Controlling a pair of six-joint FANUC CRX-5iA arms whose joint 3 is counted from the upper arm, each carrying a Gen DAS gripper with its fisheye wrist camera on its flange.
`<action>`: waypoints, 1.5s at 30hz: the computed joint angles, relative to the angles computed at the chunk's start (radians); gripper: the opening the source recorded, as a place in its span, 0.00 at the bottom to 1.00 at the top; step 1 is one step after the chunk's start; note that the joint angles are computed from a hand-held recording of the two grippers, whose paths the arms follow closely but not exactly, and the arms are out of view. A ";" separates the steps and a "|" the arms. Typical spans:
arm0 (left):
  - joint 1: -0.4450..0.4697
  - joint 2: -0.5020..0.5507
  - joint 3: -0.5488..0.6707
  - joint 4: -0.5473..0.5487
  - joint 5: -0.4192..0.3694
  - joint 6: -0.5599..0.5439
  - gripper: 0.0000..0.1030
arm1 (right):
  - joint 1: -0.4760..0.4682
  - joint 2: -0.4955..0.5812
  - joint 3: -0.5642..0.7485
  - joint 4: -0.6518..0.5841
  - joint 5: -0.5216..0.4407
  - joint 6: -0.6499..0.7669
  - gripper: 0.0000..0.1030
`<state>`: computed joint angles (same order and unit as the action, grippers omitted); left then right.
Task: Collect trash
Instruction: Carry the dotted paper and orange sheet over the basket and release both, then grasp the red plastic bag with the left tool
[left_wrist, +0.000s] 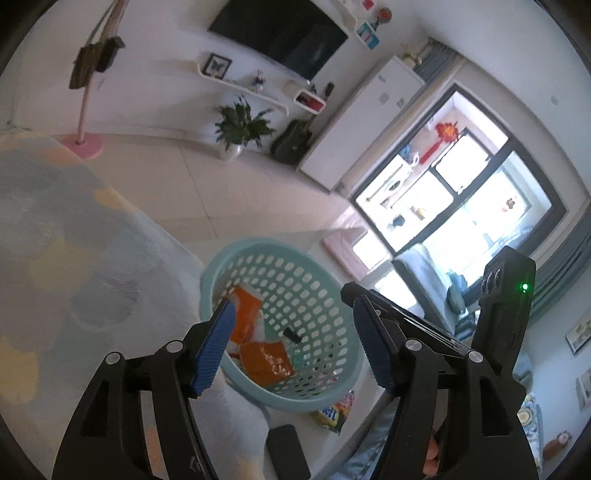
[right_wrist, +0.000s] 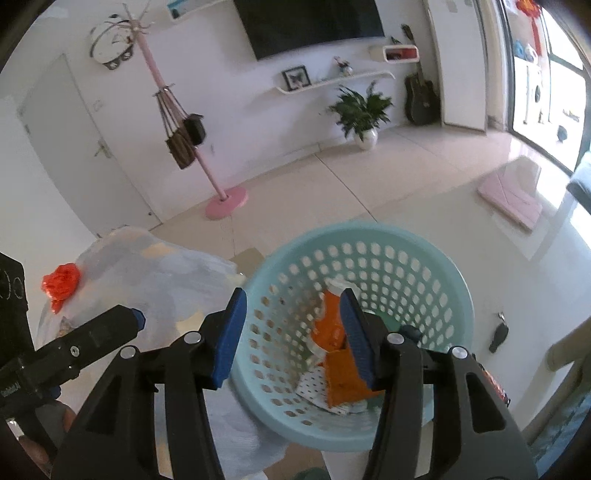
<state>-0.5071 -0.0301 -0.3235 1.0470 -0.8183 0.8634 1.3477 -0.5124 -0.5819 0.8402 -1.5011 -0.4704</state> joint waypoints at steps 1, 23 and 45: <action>0.012 -0.021 -0.013 0.012 0.004 -0.012 0.62 | 0.002 0.008 0.007 0.013 0.002 0.006 0.48; 0.445 -0.297 -0.104 -0.047 0.041 -0.013 0.76 | -0.067 0.377 0.293 0.288 0.328 0.236 0.55; 0.595 0.085 0.146 -0.149 -0.101 0.165 0.39 | -0.202 0.629 0.523 -0.033 0.617 0.638 0.60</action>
<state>0.0883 0.0545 -0.1775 0.8982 -0.9194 1.0287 1.1460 0.1163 -0.0591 0.8068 -0.8841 0.1679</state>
